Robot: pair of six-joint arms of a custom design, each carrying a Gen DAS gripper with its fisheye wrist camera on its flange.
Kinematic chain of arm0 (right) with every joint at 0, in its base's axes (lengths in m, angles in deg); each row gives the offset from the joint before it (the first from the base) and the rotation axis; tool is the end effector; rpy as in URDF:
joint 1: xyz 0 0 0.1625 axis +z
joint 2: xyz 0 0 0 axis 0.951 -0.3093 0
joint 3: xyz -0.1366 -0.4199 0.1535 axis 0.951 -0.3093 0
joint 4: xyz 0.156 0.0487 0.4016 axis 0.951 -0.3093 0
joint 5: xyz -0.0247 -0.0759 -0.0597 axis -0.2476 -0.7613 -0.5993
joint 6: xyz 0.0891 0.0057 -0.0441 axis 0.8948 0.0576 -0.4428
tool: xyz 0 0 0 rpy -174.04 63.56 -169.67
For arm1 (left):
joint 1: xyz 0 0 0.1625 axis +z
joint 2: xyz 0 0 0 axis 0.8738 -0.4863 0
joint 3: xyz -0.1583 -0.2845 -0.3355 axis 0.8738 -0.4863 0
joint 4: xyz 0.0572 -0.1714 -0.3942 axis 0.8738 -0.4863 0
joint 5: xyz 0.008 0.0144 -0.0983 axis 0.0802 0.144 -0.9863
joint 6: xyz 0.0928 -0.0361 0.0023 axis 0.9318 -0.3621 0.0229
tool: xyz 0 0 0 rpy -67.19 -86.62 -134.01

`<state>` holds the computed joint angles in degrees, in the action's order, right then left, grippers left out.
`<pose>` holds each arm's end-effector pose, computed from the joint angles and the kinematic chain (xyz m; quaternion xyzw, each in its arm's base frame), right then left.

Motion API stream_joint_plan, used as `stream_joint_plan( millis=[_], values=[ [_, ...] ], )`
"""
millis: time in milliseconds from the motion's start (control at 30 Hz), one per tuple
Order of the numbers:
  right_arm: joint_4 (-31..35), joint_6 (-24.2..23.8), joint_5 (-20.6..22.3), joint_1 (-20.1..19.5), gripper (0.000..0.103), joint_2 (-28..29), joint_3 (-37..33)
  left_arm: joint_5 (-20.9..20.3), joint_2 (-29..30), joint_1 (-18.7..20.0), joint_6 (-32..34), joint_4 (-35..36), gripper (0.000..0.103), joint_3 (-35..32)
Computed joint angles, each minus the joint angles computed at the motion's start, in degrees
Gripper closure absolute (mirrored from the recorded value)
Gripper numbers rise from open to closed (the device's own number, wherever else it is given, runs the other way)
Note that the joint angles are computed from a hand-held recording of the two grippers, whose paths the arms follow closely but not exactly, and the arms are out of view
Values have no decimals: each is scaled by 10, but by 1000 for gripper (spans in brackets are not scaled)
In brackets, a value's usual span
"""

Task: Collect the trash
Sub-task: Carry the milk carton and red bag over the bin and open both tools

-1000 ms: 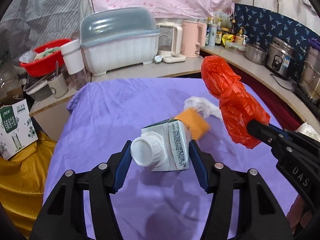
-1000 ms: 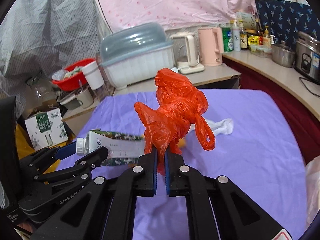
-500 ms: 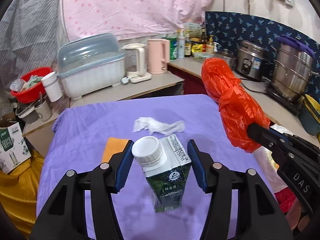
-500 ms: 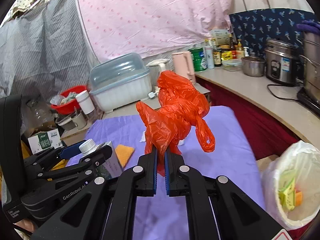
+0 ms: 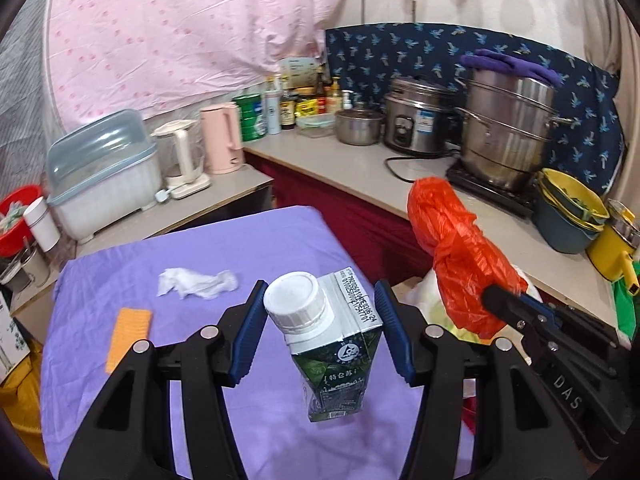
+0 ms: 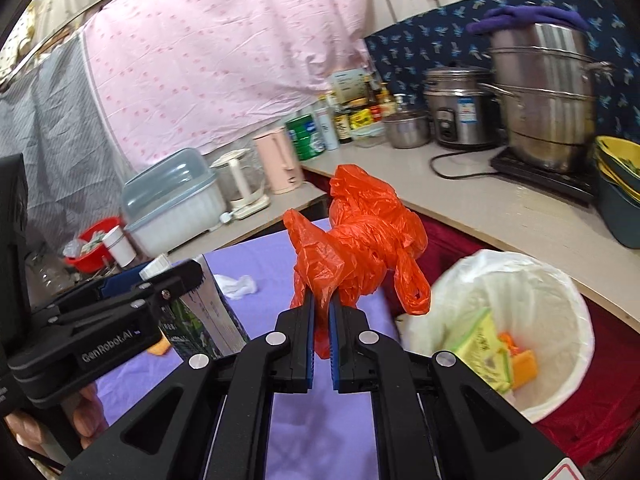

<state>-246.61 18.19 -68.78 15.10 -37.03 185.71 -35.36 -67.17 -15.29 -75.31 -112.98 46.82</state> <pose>0.0770 -0.6877 0.2974 0.1229 -0.8490 0.4649 0.2189 -0.4180 -0.7212 0.0039 0.2873 0.8381 -0.3712 0.2779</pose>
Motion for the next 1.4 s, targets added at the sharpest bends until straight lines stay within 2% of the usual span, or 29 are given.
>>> stream_joint_plan(
  millis=[267,500,1033,1133,1200,1233,1300,1400],
  values=[
    [-7,19,-12,-54,97,-42,21,-31,68,-18,1,60,51,-95],
    [1,37,-16,-91,97,-55,26,-58,117,-25,-11,115,51,-164],
    [17,72,-11,-132,97,-57,31,-96,207,-22,-32,226,51,-301],
    [18,76,-12,-133,90,-55,28,-97,215,-17,-47,240,46,-316],
    [15,79,-12,-133,84,-54,28,-97,213,-15,-59,239,32,-315],
    [8,82,-9,-134,73,-54,28,-94,210,-14,-66,235,32,-311],
    [-5,84,-9,-132,63,-52,26,-93,206,-13,-69,229,31,-304],
    [-10,86,-4,-131,63,-53,24,-83,197,-12,-70,220,25,-291]
  ],
)
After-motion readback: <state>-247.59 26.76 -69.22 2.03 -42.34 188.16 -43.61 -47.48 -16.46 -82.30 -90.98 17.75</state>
